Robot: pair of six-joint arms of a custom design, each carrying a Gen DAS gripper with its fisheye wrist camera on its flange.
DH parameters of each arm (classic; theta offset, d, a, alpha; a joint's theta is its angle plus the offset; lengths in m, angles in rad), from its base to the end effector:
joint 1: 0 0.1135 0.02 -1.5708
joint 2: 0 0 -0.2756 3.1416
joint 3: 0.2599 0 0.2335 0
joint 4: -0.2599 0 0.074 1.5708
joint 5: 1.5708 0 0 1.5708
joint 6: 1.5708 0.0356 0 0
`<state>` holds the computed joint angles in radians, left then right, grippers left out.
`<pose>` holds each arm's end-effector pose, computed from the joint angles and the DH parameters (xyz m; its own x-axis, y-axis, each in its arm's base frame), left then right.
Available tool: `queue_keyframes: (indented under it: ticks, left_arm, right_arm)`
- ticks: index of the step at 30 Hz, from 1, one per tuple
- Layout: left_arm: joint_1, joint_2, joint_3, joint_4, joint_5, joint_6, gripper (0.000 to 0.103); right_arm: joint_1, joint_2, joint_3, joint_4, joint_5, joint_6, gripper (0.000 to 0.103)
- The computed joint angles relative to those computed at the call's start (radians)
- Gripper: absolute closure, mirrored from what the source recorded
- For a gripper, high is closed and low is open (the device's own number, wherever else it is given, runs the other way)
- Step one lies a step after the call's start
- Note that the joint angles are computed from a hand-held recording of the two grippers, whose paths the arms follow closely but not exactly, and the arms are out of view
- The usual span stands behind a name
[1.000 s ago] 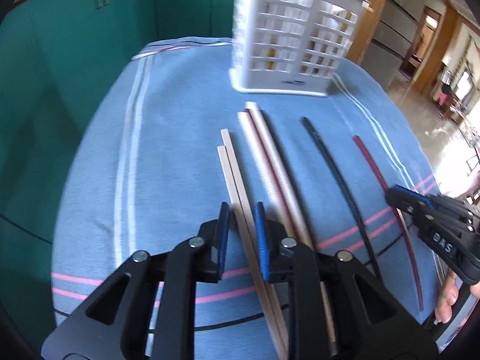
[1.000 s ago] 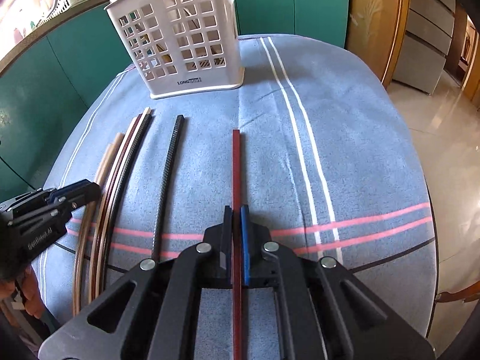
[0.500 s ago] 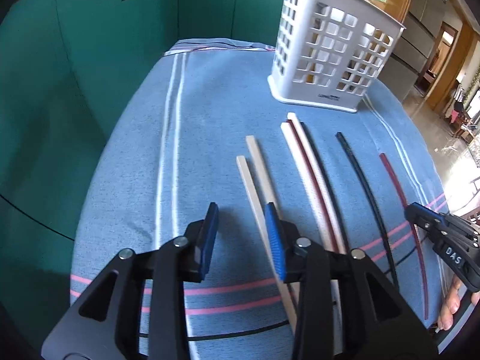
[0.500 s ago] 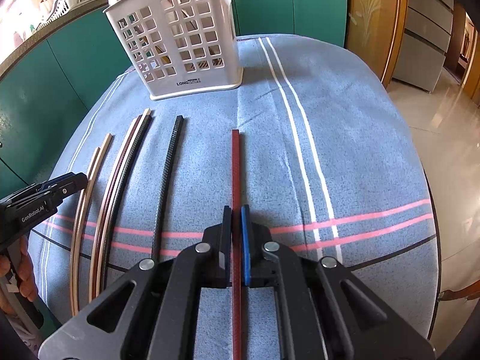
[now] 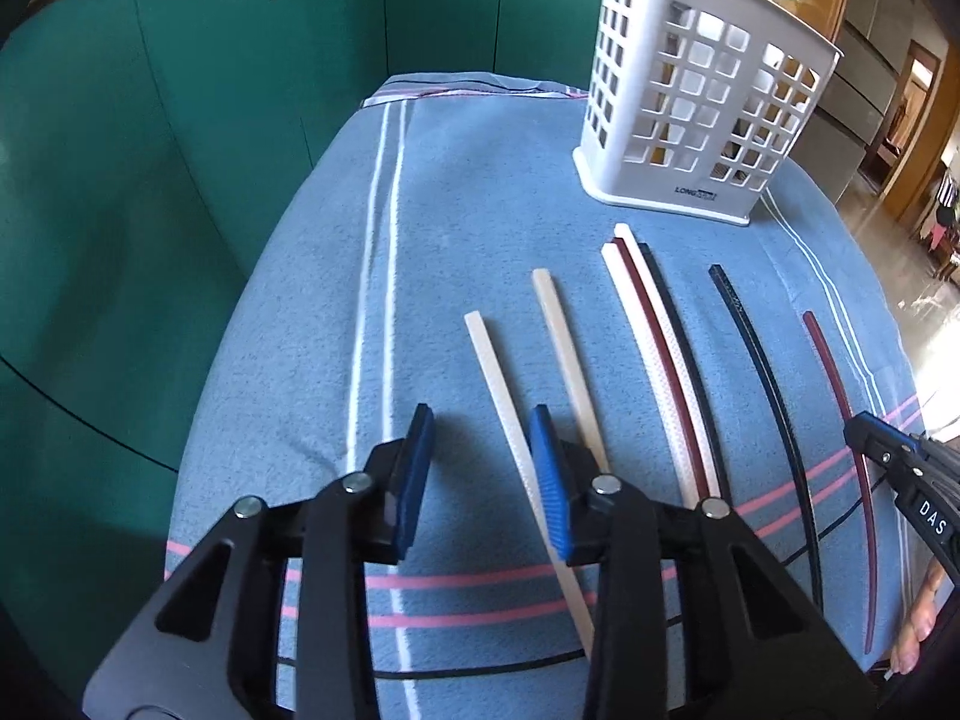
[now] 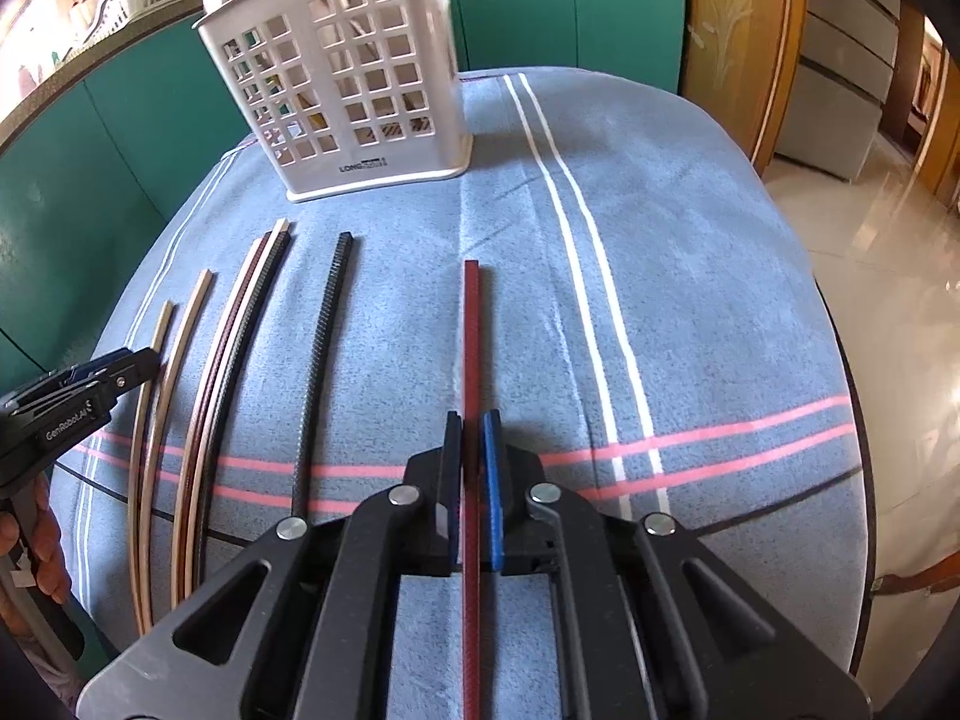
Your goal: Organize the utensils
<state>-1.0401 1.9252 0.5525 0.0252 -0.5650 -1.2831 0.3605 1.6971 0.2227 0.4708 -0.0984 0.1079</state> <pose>0.1389 -0.1990 0.0611 -0.7810 -0.2693 -0.5635 -0.2836 0.9568 -0.0642 0.1812 0.0720 0.0758 -0.8277 -0.1975 -0.5252 -0.3131 0.9393 0.1402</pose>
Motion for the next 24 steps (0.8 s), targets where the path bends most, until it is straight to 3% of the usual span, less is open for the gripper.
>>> queue_keyframes:
  ticks: [5,8,12,15,24]
  left_arm:
    - [-0.002,-0.003,-0.008,0.009,0.001,0.004,0.064]
    - [0.013,0.003,0.009,-0.005,0.004,0.009,0.059]
    - [0.035,0.03,0.071,-0.076,0.012,0.018,0.053]
    - [0.044,0.058,0.12,-0.119,0.01,0.034,0.044]
    - [0.076,0.066,0.137,-0.132,0.029,0.051,0.031]
  right_arm:
    - [0.01,-0.037,-0.008,-0.033,-0.038,0.011,0.094]
    - [0.053,-0.035,0.007,-0.03,0.049,0.021,0.083]
    - [0.043,-0.015,0.018,-0.028,0.058,0.013,0.08]
    - [0.042,0.004,0.016,-0.008,0.069,0.01,0.068]
    - [0.106,0.057,0.09,-0.051,0.168,0.016,0.067]
